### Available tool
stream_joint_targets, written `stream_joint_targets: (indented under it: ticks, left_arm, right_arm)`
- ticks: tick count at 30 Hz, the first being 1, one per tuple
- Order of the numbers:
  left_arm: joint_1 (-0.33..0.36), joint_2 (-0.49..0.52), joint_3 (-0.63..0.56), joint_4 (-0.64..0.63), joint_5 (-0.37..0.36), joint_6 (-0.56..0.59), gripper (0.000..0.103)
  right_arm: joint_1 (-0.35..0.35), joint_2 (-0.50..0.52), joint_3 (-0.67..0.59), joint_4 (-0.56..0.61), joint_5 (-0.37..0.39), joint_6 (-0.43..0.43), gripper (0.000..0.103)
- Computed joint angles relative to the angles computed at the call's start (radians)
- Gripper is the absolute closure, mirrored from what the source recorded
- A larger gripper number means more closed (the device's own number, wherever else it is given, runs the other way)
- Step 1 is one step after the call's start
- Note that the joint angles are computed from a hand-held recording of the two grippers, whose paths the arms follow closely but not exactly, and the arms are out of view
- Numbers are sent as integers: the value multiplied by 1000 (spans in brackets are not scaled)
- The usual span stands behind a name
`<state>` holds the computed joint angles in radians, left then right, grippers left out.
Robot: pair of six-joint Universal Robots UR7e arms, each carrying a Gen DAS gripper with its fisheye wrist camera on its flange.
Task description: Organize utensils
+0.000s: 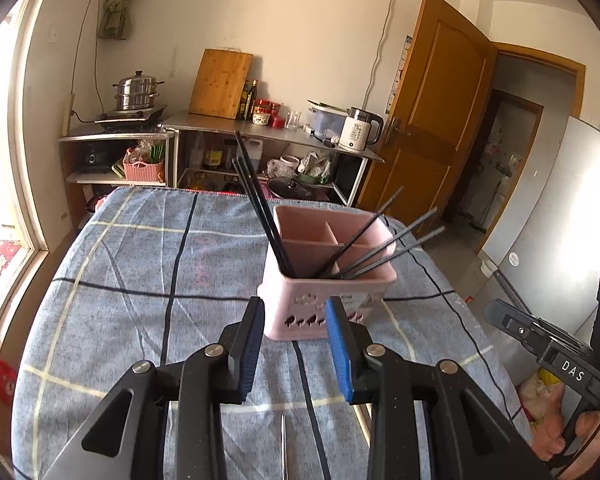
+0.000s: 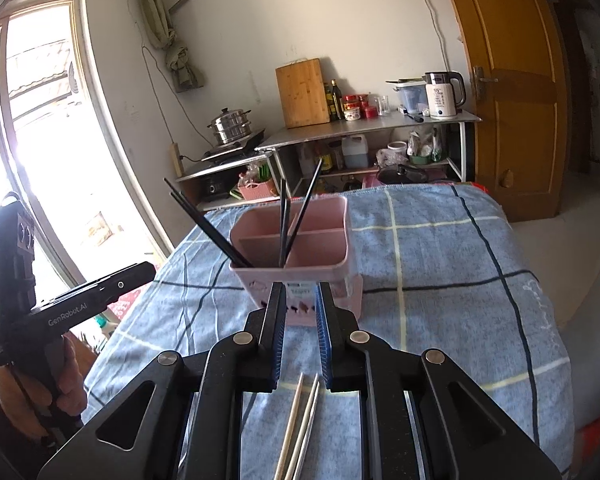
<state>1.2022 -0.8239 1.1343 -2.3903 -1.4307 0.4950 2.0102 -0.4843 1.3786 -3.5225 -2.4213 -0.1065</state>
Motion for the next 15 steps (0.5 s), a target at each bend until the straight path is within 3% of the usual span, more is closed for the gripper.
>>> stream_joint_targets:
  ticks: [7,15]
  left_arm:
    - [30,-89,179,-22,23,-7,72]
    - [48,-127,288,-32,65,14,72]
  right_arm:
    - [-3,-20,136,7,6,121,88]
    - [-9,-14,213,34,-3,208,88]
